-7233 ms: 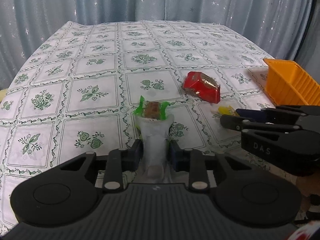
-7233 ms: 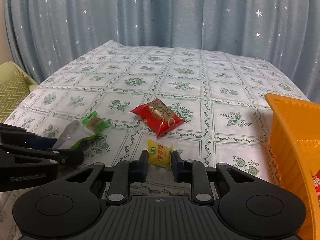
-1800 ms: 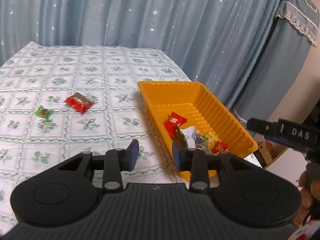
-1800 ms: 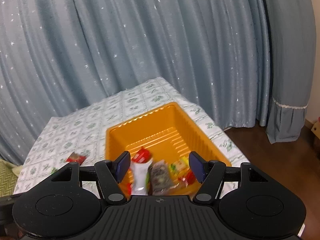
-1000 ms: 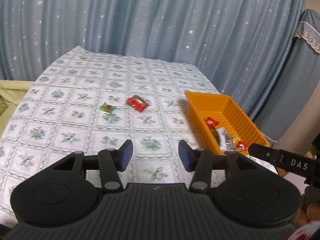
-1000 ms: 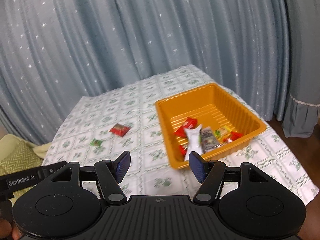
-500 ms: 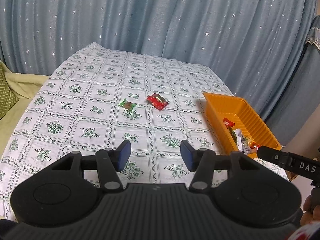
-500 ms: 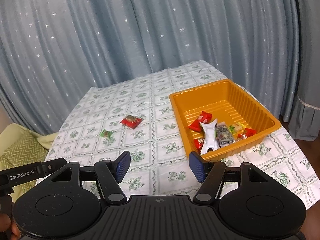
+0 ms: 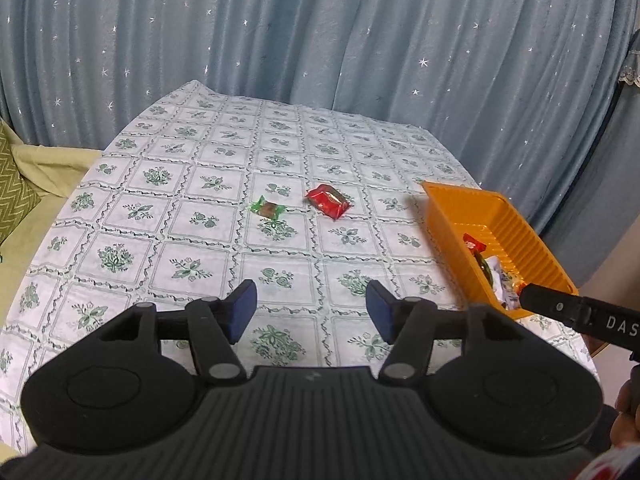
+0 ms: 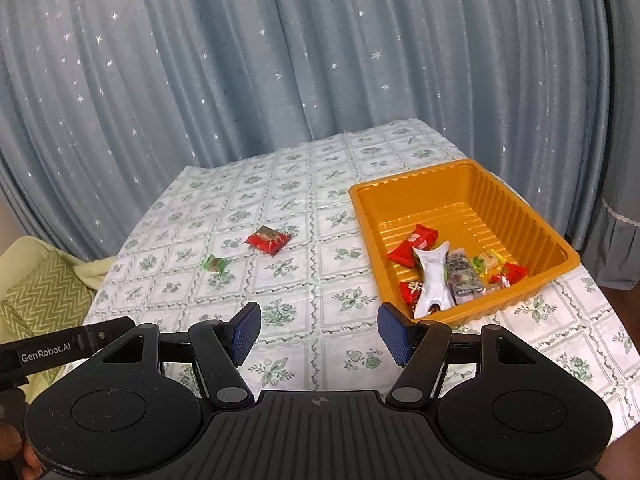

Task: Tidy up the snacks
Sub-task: 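Move both tools back toward the red candy and green candy on the table, then grasp the green candy with the left tool while right grasps the red candy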

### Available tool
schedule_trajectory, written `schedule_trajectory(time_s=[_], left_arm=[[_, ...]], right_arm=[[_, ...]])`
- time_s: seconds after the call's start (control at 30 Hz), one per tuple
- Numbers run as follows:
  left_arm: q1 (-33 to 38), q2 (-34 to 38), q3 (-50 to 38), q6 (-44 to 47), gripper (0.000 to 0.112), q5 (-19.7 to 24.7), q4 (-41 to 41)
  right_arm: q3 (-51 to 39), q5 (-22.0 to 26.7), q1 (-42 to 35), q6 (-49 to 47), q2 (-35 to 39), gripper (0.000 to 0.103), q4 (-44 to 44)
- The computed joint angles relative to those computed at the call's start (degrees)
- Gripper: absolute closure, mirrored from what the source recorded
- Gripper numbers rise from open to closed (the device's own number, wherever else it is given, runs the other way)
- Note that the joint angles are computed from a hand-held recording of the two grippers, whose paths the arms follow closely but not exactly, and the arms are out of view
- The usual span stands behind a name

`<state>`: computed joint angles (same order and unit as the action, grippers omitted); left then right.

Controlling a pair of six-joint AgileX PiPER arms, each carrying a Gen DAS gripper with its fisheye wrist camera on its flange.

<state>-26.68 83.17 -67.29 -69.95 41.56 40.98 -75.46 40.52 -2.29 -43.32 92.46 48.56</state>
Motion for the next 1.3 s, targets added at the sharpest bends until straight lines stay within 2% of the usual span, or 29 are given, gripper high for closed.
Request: schedule_trajectory(time_s=[0.27,0.6,0.87,1.0,1.17,1.23,1.3], left_arm=[[6.3,2.9,-1.9,7.8,0.052,-4.0,-2.6],[14.5,11.5,-5.7,18.7,0.051,-10.7,-5.4],[19.4,19.7,-10.7,25.9,0.051,-14.1,-8.6],[20.8,23.0,-12.2,27.8,0.051,-18.3,-6.2],[23.6,28.0,-16.6,43.3,0.051,-20.7,-19.4],[24.0,29.9,-18.8,46.9,0.051,-20.5,-22.5],[24.4,31.4,-20.6,48.7,0.051,-20.9,-23.6]], right_arm=[[-4.4,-2.8,3.8,0.6,4.5,0.038,-1.0],[-13.4,-5.9,8.6,-1.5,15.2,0.038,-0.2],[-28.1,-5.7,12.3,4.8,27.5,0.038,-6.9],[-35.5,-4.4,13.6,5.9,33.3,0.038,-8.5],[-44.2,-2.5,15.1,6.1,39.4,0.038,-13.4],[-47.2,-2.3,15.7,5.9,41.6,0.038,-15.4],[-52.3,0.3,15.8,7.7,44.9,0.038,-16.9]])
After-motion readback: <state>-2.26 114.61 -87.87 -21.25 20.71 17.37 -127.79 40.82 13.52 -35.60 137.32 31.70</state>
